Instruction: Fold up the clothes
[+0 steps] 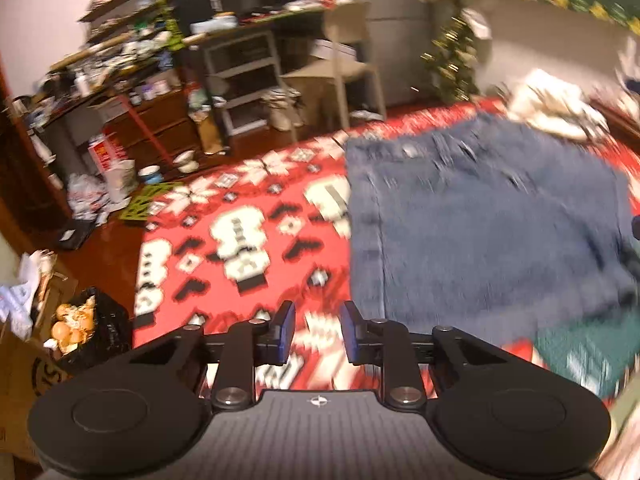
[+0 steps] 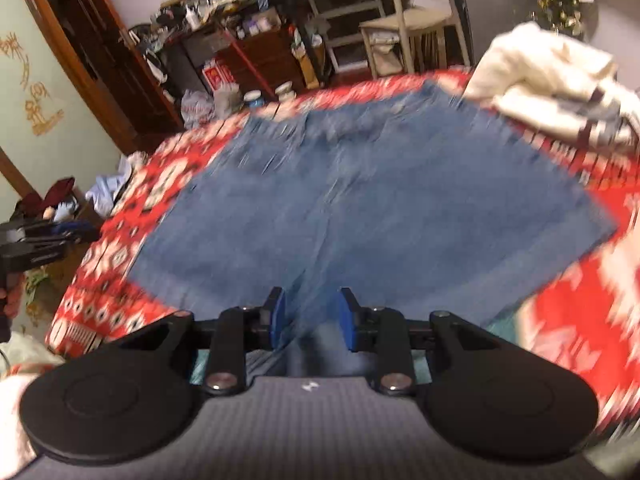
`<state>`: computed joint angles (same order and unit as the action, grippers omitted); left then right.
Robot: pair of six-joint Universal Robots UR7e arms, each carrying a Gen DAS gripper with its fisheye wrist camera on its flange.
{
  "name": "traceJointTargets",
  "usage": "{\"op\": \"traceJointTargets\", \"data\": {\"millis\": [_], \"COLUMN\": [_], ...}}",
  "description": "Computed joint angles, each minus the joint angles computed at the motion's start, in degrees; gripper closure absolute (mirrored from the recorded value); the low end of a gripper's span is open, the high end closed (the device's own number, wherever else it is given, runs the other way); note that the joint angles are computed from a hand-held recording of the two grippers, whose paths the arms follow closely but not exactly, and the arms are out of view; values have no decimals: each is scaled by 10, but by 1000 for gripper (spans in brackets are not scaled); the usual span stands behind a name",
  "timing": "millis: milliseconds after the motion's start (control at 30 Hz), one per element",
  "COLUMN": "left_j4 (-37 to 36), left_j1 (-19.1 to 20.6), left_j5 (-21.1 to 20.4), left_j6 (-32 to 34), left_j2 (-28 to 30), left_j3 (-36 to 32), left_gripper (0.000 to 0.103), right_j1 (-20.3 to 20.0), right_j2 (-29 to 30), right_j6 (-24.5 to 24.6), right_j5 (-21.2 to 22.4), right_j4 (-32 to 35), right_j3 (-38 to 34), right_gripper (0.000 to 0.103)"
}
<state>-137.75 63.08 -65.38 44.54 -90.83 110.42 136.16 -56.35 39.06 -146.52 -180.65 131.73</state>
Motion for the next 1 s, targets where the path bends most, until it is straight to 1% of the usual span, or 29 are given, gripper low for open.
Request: {"op": "traceJointTargets", "data": {"millis": [67, 100, 167, 267, 300, 333, 367, 400, 433, 467, 533, 667, 733, 833, 900, 1000], "left_j4": [6, 3, -6, -14, -19, -27, -36, -46, -49, -52, -54, -53, -40, -33, -27, -46], "left_j1": [10, 15, 24, 38, 42, 45, 49, 52, 56, 60, 67, 74, 74, 69, 67, 60], "left_j5": [-16, -25, -39, -54, -56, -56, -56, -56, -58, -60, -69, -85, -89, -95, -101, -99], "left_j6": [28, 43, 63, 78, 82, 94, 107, 120, 126, 130, 135, 147, 162, 178, 175, 192], "left_j2": [-9, -15, -22, -28, -27, -27, -26, -25, -22, -19, -14, -6, -4, -3, 1, 7], "left_j3": [7, 14, 25, 34, 37, 42, 46, 51, 51, 49, 47, 41, 39, 41, 37, 48], "left_gripper": [78, 78, 77, 77, 77, 77, 77, 77, 76, 76, 76, 76, 76, 77, 71, 69], "right_j1": [25, 34, 49, 58, 61, 62, 64, 63, 61, 60, 59, 53, 44, 33, 26, 22], "right_j2": [29, 39, 57, 78, 84, 87, 88, 88, 89, 89, 83, 69, 60, 56, 55, 52], "right_j6": [56, 71, 88, 117, 128, 147, 174, 182, 181, 186, 195, 218, 210, 188, 173, 165], "right_j5": [-14, -16, -16, -47, -58, -73, -88, -97, -100, -99, -104, -127, -132, -127, -122, -115], "right_j4": [67, 94, 138, 214, 243, 273, 319, 346, 356, 361, 358, 334, 299, 251, 222, 204], "right_j3": [-24, -35, -54, -82, -91, -99, -108, -114, -118, -119, -114, -101, -90, -82, -78, -74], "right_gripper": [71, 71, 72, 73, 76, 84, 86, 87, 92, 95, 96, 97, 97, 97, 97, 97]}}
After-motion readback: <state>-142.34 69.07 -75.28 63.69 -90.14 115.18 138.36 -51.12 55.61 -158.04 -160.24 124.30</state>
